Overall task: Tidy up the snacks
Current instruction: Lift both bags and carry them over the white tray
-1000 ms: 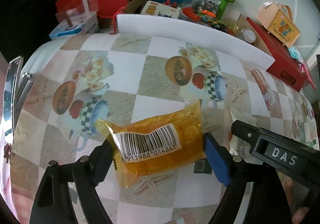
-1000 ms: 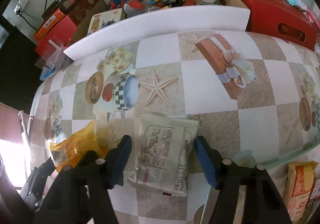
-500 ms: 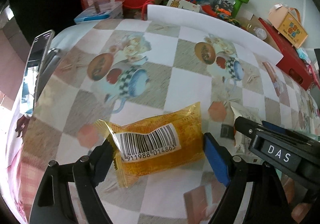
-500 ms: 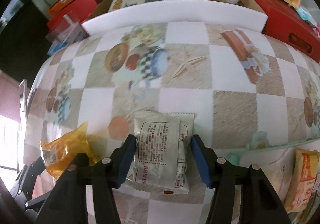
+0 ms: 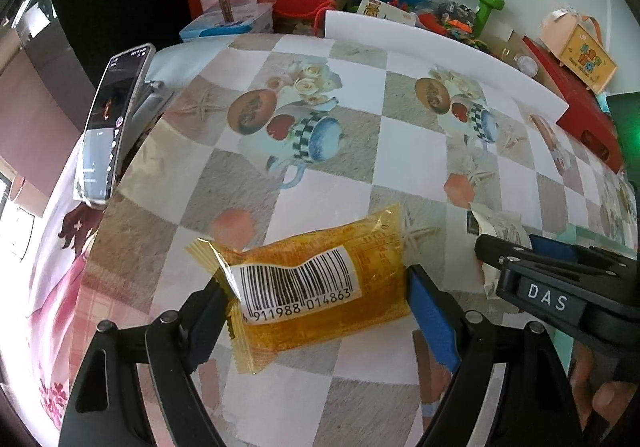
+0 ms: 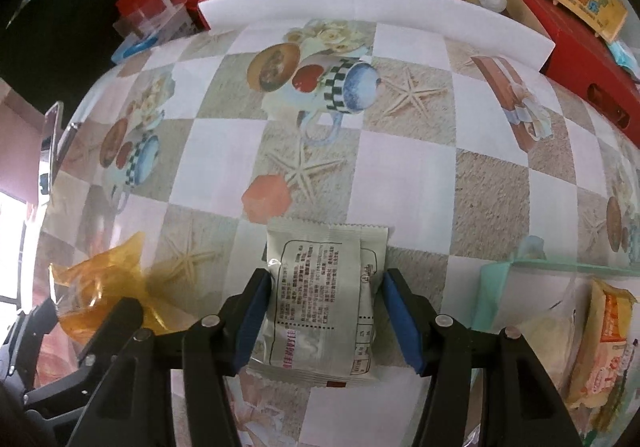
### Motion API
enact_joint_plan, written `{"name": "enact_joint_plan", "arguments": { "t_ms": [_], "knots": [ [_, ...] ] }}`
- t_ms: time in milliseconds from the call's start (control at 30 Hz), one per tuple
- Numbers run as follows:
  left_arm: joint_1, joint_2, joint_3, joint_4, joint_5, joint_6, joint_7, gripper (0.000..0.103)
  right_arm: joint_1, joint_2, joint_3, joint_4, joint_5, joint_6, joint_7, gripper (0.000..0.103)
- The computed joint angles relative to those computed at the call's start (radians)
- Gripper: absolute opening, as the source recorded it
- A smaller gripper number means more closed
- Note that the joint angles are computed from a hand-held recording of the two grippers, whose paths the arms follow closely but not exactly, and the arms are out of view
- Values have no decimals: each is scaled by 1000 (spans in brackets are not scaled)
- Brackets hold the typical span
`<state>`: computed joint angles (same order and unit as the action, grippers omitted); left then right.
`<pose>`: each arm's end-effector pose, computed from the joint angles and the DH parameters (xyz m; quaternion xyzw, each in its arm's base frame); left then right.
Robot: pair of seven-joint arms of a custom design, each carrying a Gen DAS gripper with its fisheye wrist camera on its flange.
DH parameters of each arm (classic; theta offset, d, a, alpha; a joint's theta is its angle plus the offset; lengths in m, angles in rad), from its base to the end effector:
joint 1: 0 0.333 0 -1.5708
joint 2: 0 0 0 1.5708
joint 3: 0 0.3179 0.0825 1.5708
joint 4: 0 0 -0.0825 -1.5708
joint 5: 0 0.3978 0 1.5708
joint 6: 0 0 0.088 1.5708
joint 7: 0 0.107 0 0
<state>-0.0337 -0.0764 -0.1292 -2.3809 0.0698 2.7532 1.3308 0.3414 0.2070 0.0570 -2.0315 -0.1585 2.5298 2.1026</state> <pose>0.5268 -0.0899 0.3925 -0.6950 0.6835 -0.1714 0.1431 0.5754 0.2427 0.3685 -0.6918 0.7057 -0.0919 0.1224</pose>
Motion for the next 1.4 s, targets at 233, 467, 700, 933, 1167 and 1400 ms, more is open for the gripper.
{"name": "enact_joint_plan", "arguments": {
  "t_ms": [233,467,700,933,1167,1400],
  "knots": [
    [-4,-25,12,-13,-72,-3,61,85,46,11,-4,6,-103,-30,69,66],
    [-11,-36,17,-17,-135,3,125,85,61,-11,-2,-30,-148,-14,152,58],
    [-13,-46,26,-22,-195,11,175,85,50,-96,6,-127,-172,37,232,56],
    [-10,-66,33,-27,-236,21,197,85,8,-342,63,-345,-298,165,463,56],
    [-25,-104,34,-43,-264,43,242,85,-86,-510,146,-436,-415,143,620,56],
    [-49,-128,32,-50,-274,59,258,85,-177,-638,167,-528,-447,142,690,56]
  ]
}}
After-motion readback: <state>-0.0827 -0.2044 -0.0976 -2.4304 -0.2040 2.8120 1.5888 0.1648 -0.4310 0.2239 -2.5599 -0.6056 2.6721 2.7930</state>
